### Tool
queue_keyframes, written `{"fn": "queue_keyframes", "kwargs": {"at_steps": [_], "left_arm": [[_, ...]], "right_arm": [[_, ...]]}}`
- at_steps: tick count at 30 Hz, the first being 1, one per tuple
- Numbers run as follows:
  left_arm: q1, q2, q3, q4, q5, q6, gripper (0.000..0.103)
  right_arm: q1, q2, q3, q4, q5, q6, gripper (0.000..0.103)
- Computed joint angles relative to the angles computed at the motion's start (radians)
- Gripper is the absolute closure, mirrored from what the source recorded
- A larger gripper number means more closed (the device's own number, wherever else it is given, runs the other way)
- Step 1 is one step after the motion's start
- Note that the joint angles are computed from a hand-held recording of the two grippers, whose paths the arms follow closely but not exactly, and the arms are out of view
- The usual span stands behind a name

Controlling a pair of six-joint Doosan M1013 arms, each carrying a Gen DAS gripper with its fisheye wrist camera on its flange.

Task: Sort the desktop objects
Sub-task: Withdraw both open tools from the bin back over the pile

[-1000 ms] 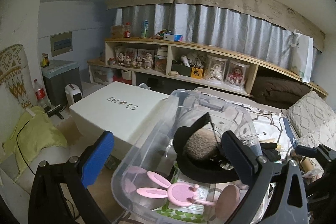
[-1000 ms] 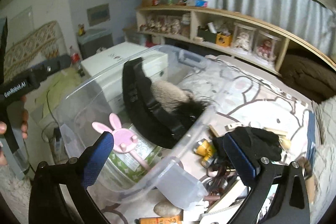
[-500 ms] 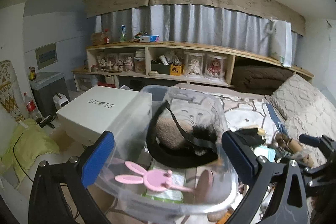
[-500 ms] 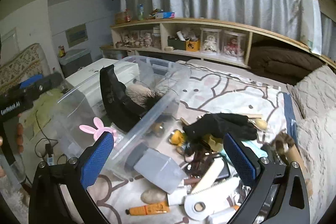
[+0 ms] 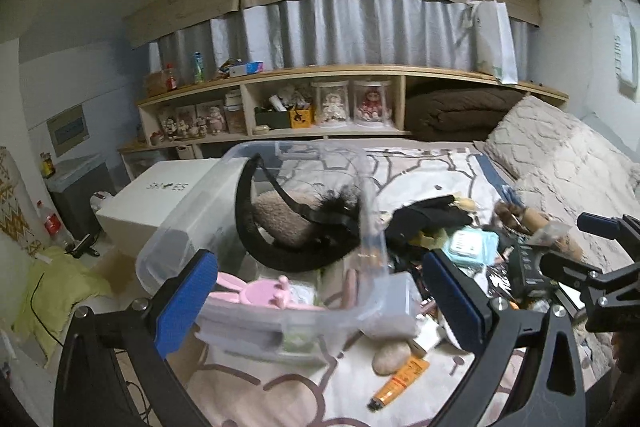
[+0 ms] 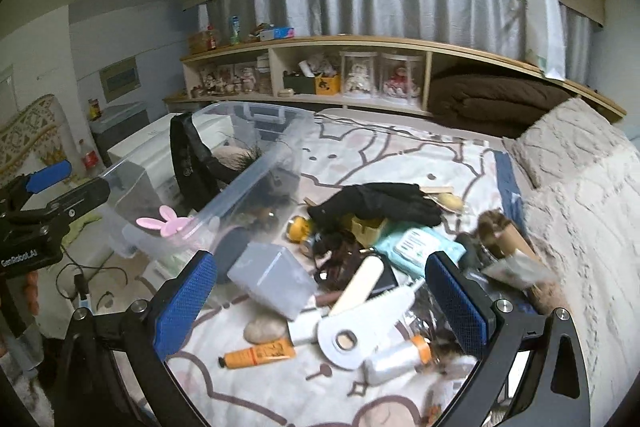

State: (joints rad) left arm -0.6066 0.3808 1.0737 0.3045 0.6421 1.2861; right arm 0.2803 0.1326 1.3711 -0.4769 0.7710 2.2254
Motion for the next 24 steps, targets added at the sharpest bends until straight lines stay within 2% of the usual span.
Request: {"fn": "queue_keyframes", "kwargs": {"at_steps": [5, 12, 19, 24], "left_arm": [[-0.006, -0.016, 0.029, -0.057, -0.004, 0.026, 0.0], [-0.02, -0.024, 0.054, -0.053, 0.007, 0.021, 0.0], [-0.045, -0.028, 0.072, 0.038, 0.016, -0.033, 0.0], [-0.049, -0.032, 0.086, 0.042, 0.007, -0.033, 0.0]], "right_arm": [[0.002, -0.029, 0.044, -0.029, -0.005, 0.044, 0.0], [-0.008, -0.055, 0.089, -0.048, -0.024, 0.072, 0.0], [-0.012, -0.066, 0.109, -0.056, -0.029, 0.069, 0.0], [-0.013, -0.068, 0.115, -0.064, -0.027, 0.066, 0.0]]}}
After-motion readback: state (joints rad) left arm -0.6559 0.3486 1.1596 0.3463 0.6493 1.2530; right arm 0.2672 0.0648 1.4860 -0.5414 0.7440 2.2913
